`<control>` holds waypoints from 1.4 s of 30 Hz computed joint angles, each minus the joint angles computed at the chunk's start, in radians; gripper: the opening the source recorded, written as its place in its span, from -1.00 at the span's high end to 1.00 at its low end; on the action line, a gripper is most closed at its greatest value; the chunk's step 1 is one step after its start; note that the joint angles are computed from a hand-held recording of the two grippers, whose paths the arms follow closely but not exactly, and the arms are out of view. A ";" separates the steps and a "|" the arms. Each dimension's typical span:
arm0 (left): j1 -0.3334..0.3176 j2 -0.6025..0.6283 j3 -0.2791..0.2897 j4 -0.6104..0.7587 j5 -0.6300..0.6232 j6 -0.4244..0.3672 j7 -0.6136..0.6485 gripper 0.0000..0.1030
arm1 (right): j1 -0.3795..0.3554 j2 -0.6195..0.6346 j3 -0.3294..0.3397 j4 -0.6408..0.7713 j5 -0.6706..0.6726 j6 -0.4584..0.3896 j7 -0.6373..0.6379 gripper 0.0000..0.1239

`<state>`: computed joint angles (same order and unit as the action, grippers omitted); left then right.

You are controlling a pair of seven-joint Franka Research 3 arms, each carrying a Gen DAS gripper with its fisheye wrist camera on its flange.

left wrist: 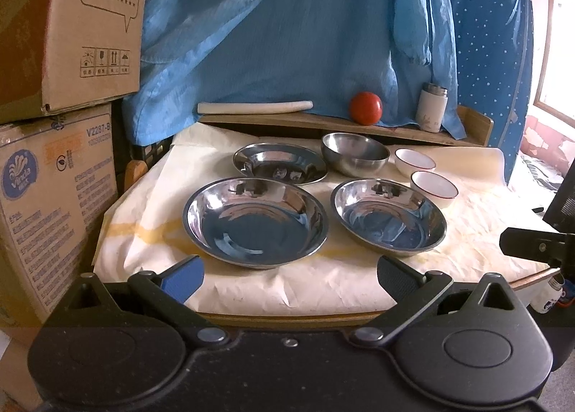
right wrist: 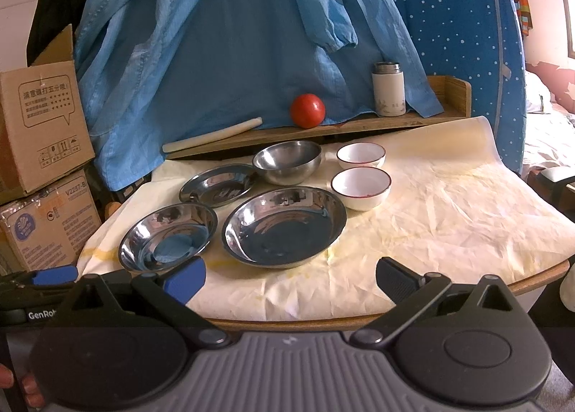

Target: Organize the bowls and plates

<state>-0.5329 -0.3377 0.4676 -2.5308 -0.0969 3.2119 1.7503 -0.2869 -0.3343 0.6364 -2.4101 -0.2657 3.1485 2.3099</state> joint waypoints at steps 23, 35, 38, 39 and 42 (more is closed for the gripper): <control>0.338 0.250 -0.274 0.283 -0.311 -0.215 -0.048 -0.98 | 0.342 0.441 -0.243 0.415 0.502 -0.044 -0.754 -0.66; 0.469 0.356 -0.400 0.397 -0.356 -0.302 -0.117 -0.77 | 0.356 0.784 -0.226 0.933 0.731 -0.471 -1.120 -0.65; 0.505 0.366 -0.435 0.409 -0.346 -0.316 -0.148 -0.69 | 0.386 0.839 -0.259 1.023 0.744 -0.555 -1.144 -0.60; 0.517 0.369 -0.447 0.411 -0.348 -0.316 -0.152 -0.67 | 0.400 0.860 -0.272 1.057 0.744 -0.580 -1.149 -0.58; 0.552 0.375 -0.484 0.417 -0.354 -0.324 -0.164 -0.57 | 0.442 0.917 -0.318 1.156 0.735 -0.660 -1.154 -0.52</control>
<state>0.0195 0.0370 -0.0161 -2.1138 -0.4513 2.8874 1.5866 0.1556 0.5827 0.3179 -1.2540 0.4696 2.4885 1.1559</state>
